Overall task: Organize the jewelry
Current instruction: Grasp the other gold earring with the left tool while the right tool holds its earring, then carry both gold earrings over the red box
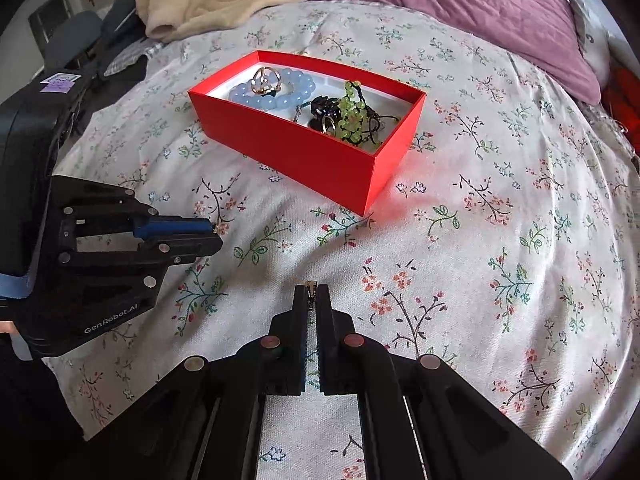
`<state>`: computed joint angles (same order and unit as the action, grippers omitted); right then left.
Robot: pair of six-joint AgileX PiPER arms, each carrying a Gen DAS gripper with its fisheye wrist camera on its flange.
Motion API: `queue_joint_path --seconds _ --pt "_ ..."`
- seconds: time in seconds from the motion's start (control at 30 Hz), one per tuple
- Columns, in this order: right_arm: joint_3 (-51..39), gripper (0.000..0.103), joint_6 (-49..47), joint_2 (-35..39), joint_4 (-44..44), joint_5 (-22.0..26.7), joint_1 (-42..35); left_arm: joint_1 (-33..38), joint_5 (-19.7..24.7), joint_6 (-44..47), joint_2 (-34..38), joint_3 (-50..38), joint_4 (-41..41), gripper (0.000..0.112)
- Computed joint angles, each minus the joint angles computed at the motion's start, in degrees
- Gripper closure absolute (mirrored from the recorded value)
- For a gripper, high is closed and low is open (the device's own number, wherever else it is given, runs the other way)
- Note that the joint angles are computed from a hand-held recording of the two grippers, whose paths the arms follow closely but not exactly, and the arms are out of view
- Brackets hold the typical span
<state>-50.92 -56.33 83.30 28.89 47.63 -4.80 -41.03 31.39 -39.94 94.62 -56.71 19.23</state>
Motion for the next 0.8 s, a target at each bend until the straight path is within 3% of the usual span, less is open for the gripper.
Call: queue_joint_path --seconds 0.8 --pt "-1.48 0.1 1.24 -2.3 1.26 3.06 0.02 0.74 1.45 -1.11 -6.78 1.72 -0.04 0.107"
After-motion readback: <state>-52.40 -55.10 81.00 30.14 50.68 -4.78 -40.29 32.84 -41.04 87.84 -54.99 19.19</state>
